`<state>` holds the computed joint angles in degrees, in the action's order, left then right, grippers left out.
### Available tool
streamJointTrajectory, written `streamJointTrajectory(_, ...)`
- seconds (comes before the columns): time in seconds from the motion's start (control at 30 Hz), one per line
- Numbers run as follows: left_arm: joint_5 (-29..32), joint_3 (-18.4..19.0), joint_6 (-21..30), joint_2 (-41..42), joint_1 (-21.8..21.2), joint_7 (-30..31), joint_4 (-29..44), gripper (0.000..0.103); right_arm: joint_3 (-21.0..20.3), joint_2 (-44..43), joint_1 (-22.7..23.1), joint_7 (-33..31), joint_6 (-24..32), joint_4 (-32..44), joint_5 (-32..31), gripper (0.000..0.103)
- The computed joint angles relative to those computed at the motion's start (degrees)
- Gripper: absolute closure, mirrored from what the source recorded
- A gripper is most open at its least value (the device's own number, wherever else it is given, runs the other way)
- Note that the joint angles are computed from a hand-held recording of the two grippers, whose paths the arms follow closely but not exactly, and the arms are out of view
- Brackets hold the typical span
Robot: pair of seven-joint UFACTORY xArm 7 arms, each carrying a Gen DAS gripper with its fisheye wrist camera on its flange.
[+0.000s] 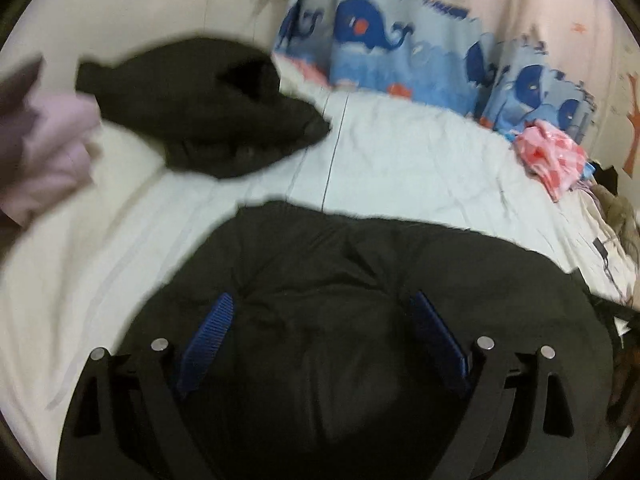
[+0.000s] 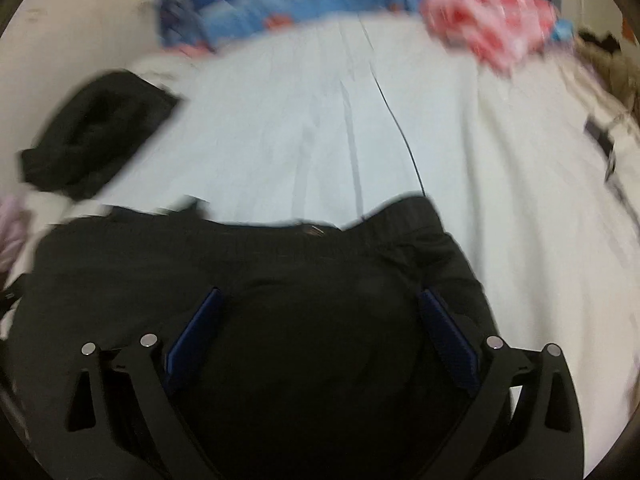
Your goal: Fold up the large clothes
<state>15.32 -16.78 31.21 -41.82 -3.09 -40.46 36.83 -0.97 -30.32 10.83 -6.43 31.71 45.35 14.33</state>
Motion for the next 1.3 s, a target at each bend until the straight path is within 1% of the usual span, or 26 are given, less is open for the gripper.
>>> streamJointTrajectory(0.07, 1.94, -2.27, 0.19, -4.24, 0.83, -1.24, -1.44, 0.015, 0.28, -8.07, -0.07, -1.22, -3.12, -6.11, -0.17, 0.008)
streamJointTrajectory(0.13, 2.46, -3.38, 1.14, -6.25, 0.79, -1.66, -1.98, 0.015, 0.85, -12.60, -0.80, -0.79, -5.14, -11.55, -1.83, 0.007)
streamJointTrajectory(0.17, 2.52, -3.68, 1.65, -6.74, 0.49, -1.62, -2.73, 0.015, 0.77, -12.67, -0.98, -0.75, -4.94, -13.13, -2.60, 0.007)
streamJointTrajectory(0.2, 2.08, -3.61, 2.34, -6.24, -0.11, -1.41, -3.18, 0.015, -1.67, -11.52, 0.90, -1.90, -4.02, -14.84, -2.31, 0.007)
streamJointTrajectory(0.23, 1.46, -3.55, 2.87, -5.06, -0.56, -1.49, -2.99, 0.015, -4.26, -11.76, 3.01, -4.28, -5.49, -16.22, 0.38, 0.007)
streamJointTrajectory(0.27, 1.19, -3.65, 2.99, -4.61, -0.77, -1.98, -3.32, 0.015, -5.40, -11.97, 3.32, -4.46, -5.10, -16.08, 1.44, 0.007)
streamJointTrajectory(0.33, 2.72, -5.56, 4.90, -5.28, -0.11, -3.09, -2.81, 0.015, -3.26, -11.56, 0.91, -2.32, -2.14, -14.12, 0.18, 0.007)
streamJointTrajectory(0.4, 2.99, -5.17, 5.28, -6.81, -1.57, -2.76, -3.20, 0.015, -2.92, -14.01, 0.99, -2.02, 0.34, -13.38, 0.22, 0.007)
streamJointTrajectory(0.47, 3.69, -5.65, 5.83, -7.71, -2.06, -2.44, -3.39, 0.015, -1.99, -16.85, 1.68, -2.65, 0.50, -12.86, -0.12, 0.007)
streamJointTrajectory(0.57, 3.61, -5.52, 6.87, -8.53, -3.02, -1.98, -4.05, 0.015, 0.06, -18.10, 2.61, -2.43, -0.88, -11.79, -0.86, 0.007)
streamJointTrajectory(0.63, 3.56, -5.61, 7.12, -9.10, -3.12, -2.36, -4.67, 0.015, 2.18, -16.26, 2.59, -1.81, -1.63, -11.72, -2.43, 0.007)
streamJointTrajectory(0.67, 3.68, -5.64, 7.14, -9.66, -3.16, -2.51, -5.30, 0.015, 3.94, -14.69, 2.07, -0.82, -0.25, -11.34, -3.86, 0.007)
streamJointTrajectory(0.7, 3.50, -5.42, 7.28, -9.81, -3.42, -2.43, -5.56, 0.015, 4.90, -11.79, 2.17, -2.21, 1.96, -11.30, -3.96, 0.007)
streamJointTrajectory(0.73, 3.14, -5.27, 7.70, -10.00, -3.73, -2.48, -5.59, 0.015, 3.57, -11.28, 3.90, -2.11, 1.90, -11.80, -4.26, 0.007)
streamJointTrajectory(0.8, 2.46, -4.88, 9.59, -10.73, -4.42, -2.10, -4.86, 0.015, 3.59, -10.84, 3.14, -0.52, 5.93, -9.22, -4.89, 0.007)
streamJointTrajectory(0.83, 2.47, -4.80, 9.48, -11.57, -4.72, -1.95, -4.84, 0.015, 2.49, -11.10, 3.84, -0.61, 6.52, -8.05, -3.70, 0.007)
streamJointTrajectory(0.87, 3.33, -5.41, 9.14, -12.59, -4.41, -1.77, -4.71, 0.015, 1.98, -11.84, 4.38, -0.90, 5.14, -7.21, -2.80, 0.007)
streamJointTrajectory(0.93, 4.62, -6.68, 9.17, -12.75, -3.57, -1.22, -3.96, 0.015, 3.04, -10.51, 4.07, -0.45, 3.50, -3.99, -3.35, 0.007)
streamJointTrajectory(1.0, 5.09, -7.19, 8.54, -12.09, -3.02, -1.05, -3.43, 0.015, 3.82, -6.67, 4.52, 0.01, 2.34, 0.47, -3.34, 0.007)
streamJointTrajectory(1.1, 4.34, -7.04, 8.00, -11.34, -2.58, -2.18, -3.92, 0.015, 6.48, 1.15, 4.46, 1.80, 0.19, 5.60, -4.71, 0.007)
streamJointTrajectory(1.13, 3.88, -6.78, 8.08, -10.90, -2.68, -2.48, -4.37, 0.015, 8.23, 4.29, 3.81, 2.86, 1.16, 7.17, -5.64, 0.007)
streamJointTrajectory(1.17, 3.14, -6.04, 7.98, -10.34, -3.20, -2.51, -5.09, 0.015, 8.98, 8.85, 4.43, 3.23, 4.52, 9.03, -7.33, 0.007)
streamJointTrajectory(1.2, 2.78, -5.46, 7.09, -10.54, -3.51, -2.84, -6.14, 0.014, 8.57, 11.41, 5.49, 2.12, 7.03, 10.23, -6.62, 0.006)
streamJointTrajectory(1.23, 2.79, -5.13, 5.93, -11.27, -3.42, -3.42, -7.34, 0.012, 8.24, 12.31, 6.11, 1.42, 7.90, 10.63, -5.77, 0.006)
streamJointTrajectory(1.27, 2.69, -4.98, 6.31, -11.55, -3.18, -3.66, -7.63, 0.011, 8.13, 12.75, 6.10, 1.33, 9.43, 11.68, -5.92, 0.006)
streamJointTrajectory(1.3, 2.08, -4.21, 7.35, -11.32, -3.73, -3.01, -7.40, 0.011, 7.30, 12.44, 6.29, 0.20, 12.13, 12.87, -5.03, 0.006)
